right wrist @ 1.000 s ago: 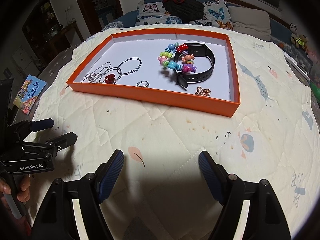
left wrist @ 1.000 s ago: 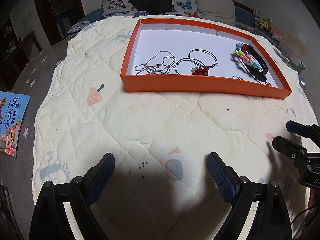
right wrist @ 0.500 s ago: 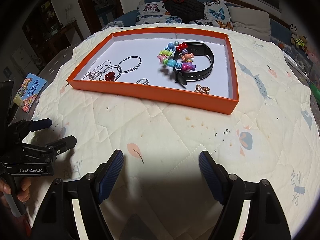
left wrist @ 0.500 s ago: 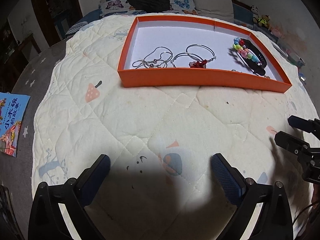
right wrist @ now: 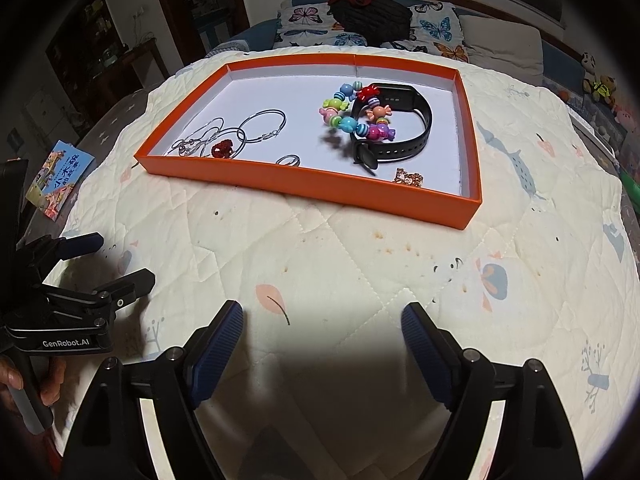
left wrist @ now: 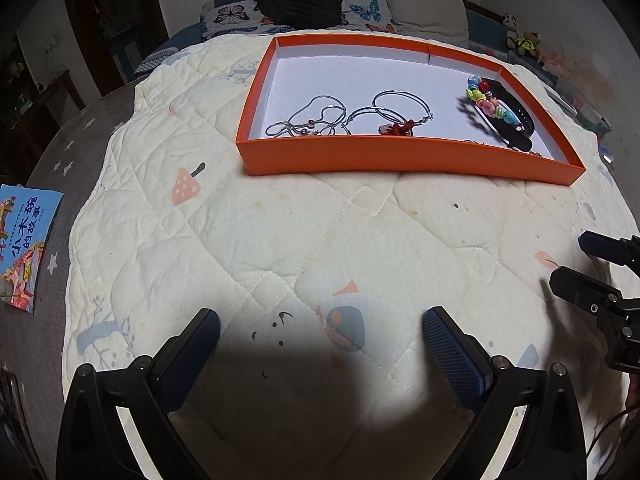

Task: Organize jewelry

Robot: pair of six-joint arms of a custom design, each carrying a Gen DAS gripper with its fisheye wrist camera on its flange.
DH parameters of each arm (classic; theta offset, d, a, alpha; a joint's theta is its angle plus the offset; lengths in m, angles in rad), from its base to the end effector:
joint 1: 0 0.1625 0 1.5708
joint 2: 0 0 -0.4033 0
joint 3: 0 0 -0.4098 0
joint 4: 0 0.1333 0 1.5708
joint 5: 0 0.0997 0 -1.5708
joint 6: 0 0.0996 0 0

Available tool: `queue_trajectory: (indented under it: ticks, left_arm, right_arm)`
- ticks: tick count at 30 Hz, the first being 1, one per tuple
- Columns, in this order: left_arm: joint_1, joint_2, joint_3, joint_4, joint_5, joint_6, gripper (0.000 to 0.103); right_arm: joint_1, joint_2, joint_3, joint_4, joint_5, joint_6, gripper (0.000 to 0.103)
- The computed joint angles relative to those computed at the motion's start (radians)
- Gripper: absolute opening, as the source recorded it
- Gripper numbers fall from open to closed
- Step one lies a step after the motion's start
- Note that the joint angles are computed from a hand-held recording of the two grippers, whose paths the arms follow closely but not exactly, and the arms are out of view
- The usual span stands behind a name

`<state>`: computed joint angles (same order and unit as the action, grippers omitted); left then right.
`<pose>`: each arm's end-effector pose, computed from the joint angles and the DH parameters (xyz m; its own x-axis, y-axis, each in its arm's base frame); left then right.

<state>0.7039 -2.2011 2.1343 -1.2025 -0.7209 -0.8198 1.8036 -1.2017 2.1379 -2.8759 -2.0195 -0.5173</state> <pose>-0.0535 -0.3184 0.4233 -0.7076 -0.0099 -0.7066 0.3088 0.8951 -0.3217 0.2062 -0.4792 0.1609 -0.6869 -0.4972 0.5300 -0.6384 0.7613 -0.1133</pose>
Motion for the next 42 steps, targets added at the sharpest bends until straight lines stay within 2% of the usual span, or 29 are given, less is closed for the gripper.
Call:
queue_trajectory:
  ticks: [42]
  left_arm:
    - [-0.022, -0.047, 0.024, -0.006, 0.005, 0.05, 0.103]
  right_arm:
    - [-0.004, -0.007, 0.012, -0.016, -0.001, -0.008, 0.09]
